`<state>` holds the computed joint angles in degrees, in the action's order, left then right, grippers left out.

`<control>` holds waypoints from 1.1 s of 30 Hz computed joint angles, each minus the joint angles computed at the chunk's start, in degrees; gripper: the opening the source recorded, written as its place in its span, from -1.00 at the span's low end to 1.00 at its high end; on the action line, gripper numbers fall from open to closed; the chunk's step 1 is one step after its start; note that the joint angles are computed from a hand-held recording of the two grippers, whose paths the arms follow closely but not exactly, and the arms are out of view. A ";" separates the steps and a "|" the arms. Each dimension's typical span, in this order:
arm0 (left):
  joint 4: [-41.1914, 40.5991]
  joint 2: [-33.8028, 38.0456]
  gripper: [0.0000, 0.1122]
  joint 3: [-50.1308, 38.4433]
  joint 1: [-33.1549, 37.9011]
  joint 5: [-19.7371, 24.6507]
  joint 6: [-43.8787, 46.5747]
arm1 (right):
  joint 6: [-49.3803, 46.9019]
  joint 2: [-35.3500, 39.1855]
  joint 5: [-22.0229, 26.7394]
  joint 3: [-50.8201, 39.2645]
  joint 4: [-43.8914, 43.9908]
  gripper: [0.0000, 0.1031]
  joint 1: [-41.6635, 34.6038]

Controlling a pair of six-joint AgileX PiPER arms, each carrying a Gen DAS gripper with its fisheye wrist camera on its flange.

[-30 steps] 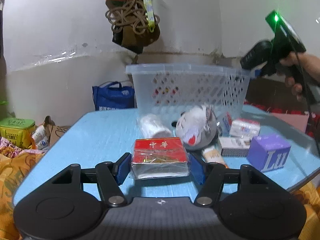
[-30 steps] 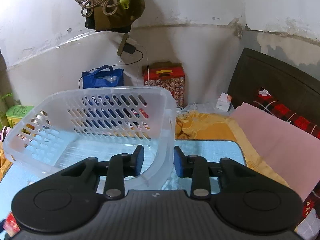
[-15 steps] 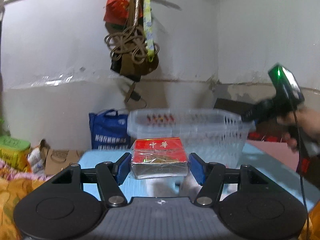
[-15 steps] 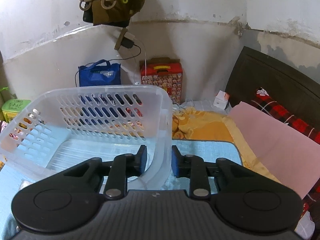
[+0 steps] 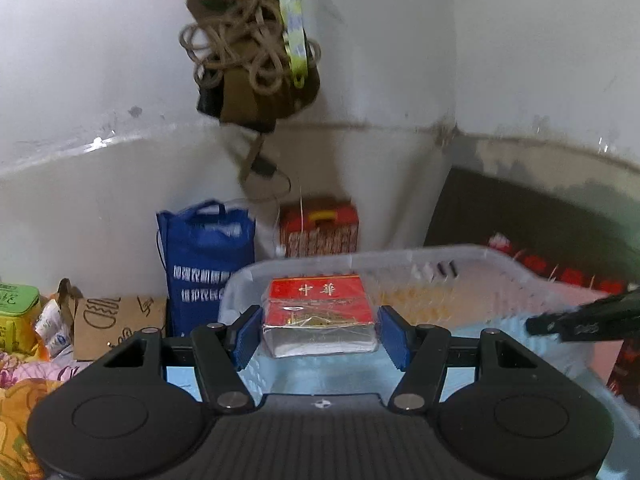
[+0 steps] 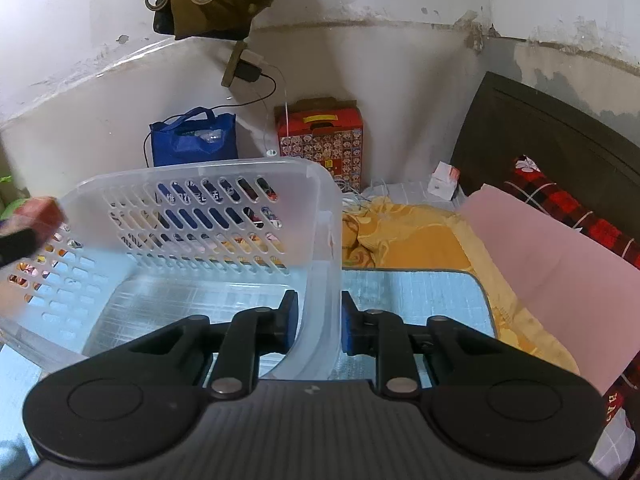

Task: Organize objects
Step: 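Release the red pack into the basket held by the right tool, then grasp the cream printed tube with the left tool and lift it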

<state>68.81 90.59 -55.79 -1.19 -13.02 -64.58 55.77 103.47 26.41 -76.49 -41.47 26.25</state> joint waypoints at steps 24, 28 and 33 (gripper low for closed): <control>-17.43 -23.76 0.67 44.76 16.72 -30.92 30.75 | 0.07 0.33 0.70 -0.36 -0.92 -0.56 0.33; -18.38 -20.09 0.66 50.68 16.32 -33.11 35.89 | 0.92 0.36 1.27 -0.45 -1.69 -0.56 0.73; -38.24 -12.54 0.54 53.66 3.62 -35.52 49.98 | 2.61 0.12 0.73 0.23 -2.75 -0.56 0.89</control>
<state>30.57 78.05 -2.14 2.44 -48.54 -14.60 58.38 103.59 27.14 -76.26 -44.23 27.14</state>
